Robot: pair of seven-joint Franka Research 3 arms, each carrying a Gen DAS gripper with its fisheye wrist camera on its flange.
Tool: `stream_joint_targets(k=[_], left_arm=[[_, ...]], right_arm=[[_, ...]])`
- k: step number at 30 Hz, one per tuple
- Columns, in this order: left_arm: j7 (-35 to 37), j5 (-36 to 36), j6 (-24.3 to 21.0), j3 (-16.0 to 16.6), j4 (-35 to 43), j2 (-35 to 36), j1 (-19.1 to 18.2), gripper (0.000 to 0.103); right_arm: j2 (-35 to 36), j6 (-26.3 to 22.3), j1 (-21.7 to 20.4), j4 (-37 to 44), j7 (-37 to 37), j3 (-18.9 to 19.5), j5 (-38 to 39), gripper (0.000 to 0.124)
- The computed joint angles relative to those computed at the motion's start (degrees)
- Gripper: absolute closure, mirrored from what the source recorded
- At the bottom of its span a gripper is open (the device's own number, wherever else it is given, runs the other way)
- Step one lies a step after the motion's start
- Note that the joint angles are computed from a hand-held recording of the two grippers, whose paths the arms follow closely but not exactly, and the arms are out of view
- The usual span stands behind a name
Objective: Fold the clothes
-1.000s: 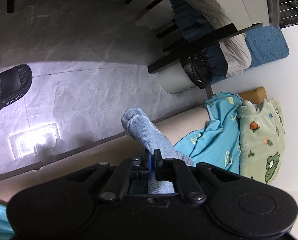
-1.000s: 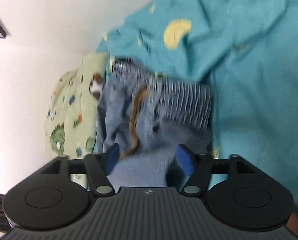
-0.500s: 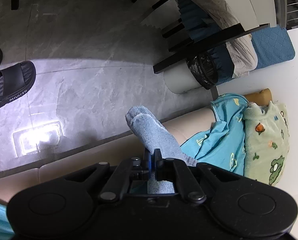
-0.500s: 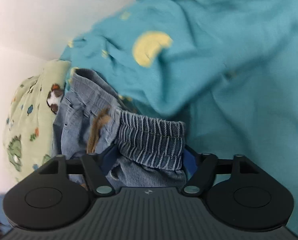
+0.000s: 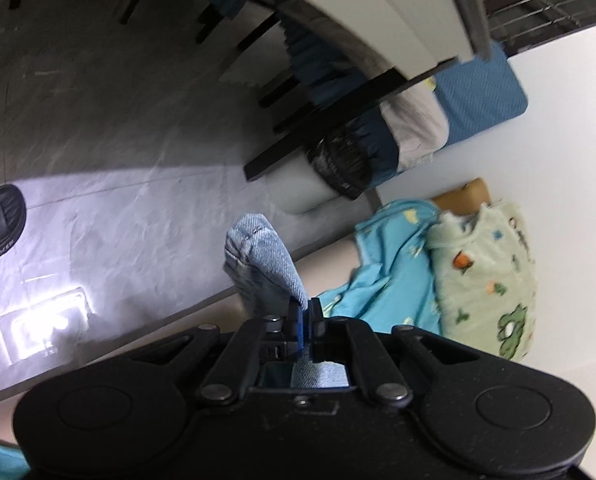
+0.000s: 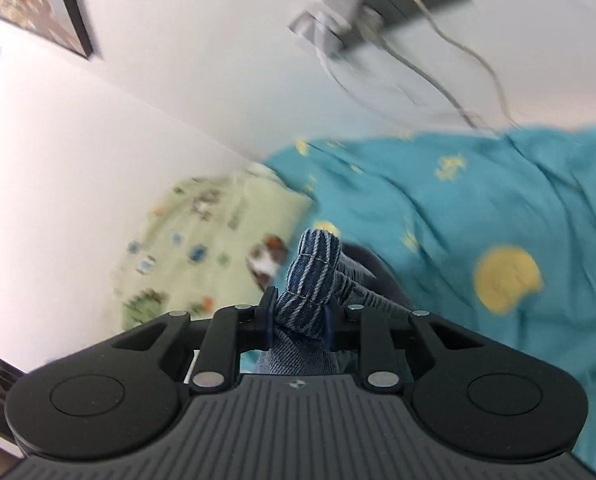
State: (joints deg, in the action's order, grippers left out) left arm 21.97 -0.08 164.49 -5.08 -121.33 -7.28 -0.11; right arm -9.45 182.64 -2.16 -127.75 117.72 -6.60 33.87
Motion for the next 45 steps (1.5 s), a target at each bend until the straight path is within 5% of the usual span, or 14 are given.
stream_joint_targets(k=[2, 6, 10, 13, 15, 19, 21, 26, 29, 34, 38, 45], left_arm=[[-0.8, -0.1, 0.2, 0.1, -0.4, -0.5, 0.2, 0.101], [3.8, -4.8, 2.6, 1.8, -3.9, -3.0, -1.7, 0.101], [6.8, -9.0, 2.2, 3.0, -8.2, -6.1, -3.5, 0.101], [8.5, -13.0, 1.6, 4.5, -11.5, -8.4, -5.2, 0.101], [9.2, -16.0, 0.9, 5.5, -13.5, -9.7, -6.3, 0.101], [11.4, -21.4, 1.5, 7.3, -16.0, -10.4, -8.3, 0.101], [12.2, -24.8, 2.6, 8.4, -17.1, -10.4, -9.5, 0.100], [22.8, -39.1, 5.0, 14.4, -18.2, -9.5, -16.2, 0.100], [32.2, -49.3, 5.2, 17.6, -18.1, -8.8, -19.7, 0.097], [47.5, -69.7, 3.9, 21.8, -17.0, -7.2, -23.6, 0.086], [58.0, -81.4, 0.8, 22.4, -15.3, -5.4, -22.9, 0.081], [59.7, -84.6, 1.0, 18.9, -15.9, -5.4, -17.5, 0.080]], right_arm=[[1.1, -2.5, 4.1, 4.3, -7.1, -5.5, 4.9, 0.101], [2.1, -4.9, 5.6, 7.8, -20.5, -9.5, 16.6, 0.101], [0.5, -6.1, 4.9, 3.7, -30.4, -10.6, 25.2, 0.100], [-1.4, -6.1, 1.7, -3.4, -31.3, -8.5, 23.9, 0.100], [-3.1, -8.2, -1.9, -8.6, -26.8, -6.3, 18.9, 0.099], [-5.5, -8.2, -1.3, -15.2, -28.0, -7.2, 19.9, 0.093], [-7.4, -8.9, -2.6, -17.1, -26.3, -6.2, 17.9, 0.080], [-13.2, -18.0, -15.6, -18.5, -9.6, 4.6, -6.5, 0.073], [-17.1, -20.9, -18.5, -18.4, -5.2, 8.3, -16.8, 0.073], [-20.9, -23.2, -13.7, -16.6, -2.3, 7.9, -20.7, 0.072], [-19.5, -21.4, -8.2, -13.6, -1.2, 8.4, -20.8, 0.072], [-12.8, -15.3, -2.2, -7.6, 1.0, 12.6, -23.6, 0.072]])
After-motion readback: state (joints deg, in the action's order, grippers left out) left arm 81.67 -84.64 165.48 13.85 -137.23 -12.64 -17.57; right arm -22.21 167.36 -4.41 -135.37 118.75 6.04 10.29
